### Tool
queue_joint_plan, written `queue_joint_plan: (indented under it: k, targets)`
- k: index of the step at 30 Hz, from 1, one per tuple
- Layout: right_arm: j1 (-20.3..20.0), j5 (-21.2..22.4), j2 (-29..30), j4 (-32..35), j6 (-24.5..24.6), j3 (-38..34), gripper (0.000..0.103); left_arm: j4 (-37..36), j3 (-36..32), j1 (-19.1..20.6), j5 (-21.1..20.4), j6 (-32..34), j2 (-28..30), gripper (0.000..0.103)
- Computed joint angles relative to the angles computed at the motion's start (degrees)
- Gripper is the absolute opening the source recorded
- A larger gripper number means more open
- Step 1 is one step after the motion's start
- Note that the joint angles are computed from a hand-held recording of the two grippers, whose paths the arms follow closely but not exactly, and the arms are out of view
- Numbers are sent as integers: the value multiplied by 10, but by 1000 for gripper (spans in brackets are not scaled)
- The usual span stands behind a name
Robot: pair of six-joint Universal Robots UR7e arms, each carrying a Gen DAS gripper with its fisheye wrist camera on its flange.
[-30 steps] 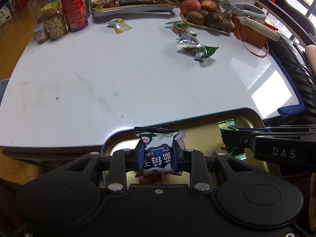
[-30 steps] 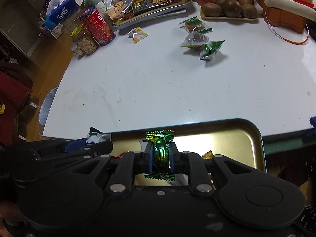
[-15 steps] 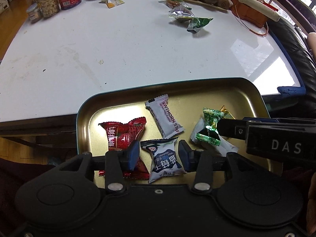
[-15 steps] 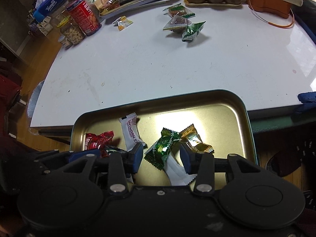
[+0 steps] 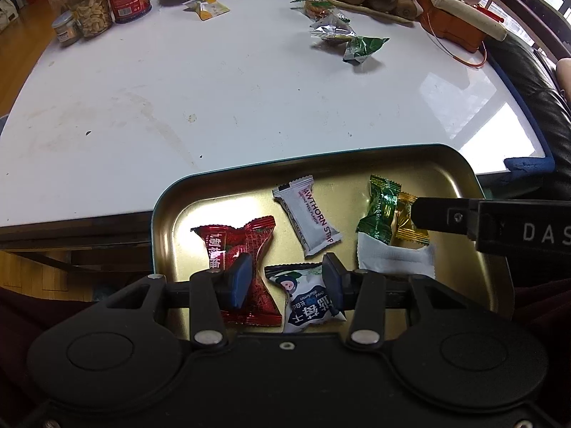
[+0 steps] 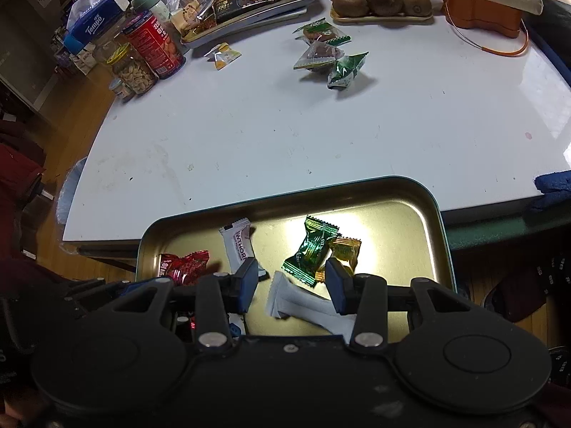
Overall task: Organize snacks
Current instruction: 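Open left tool over the tray while right tool releases the green candy, then reach left tool to the yellow PASS candy while right tool reaches green bag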
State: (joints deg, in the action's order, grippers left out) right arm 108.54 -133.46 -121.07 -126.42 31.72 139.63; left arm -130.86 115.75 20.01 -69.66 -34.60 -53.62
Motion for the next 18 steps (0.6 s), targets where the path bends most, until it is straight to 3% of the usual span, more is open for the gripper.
queue_joint_plan:
  k: [7, 18]
  targets:
    - [-15, -1, 5, -24, -14, -15, 44, 5, -23, 18, 9, 14, 8, 52]
    - [-114, 20, 46, -117, -76, -48, 45, 32, -116, 88, 74, 18, 57, 52]
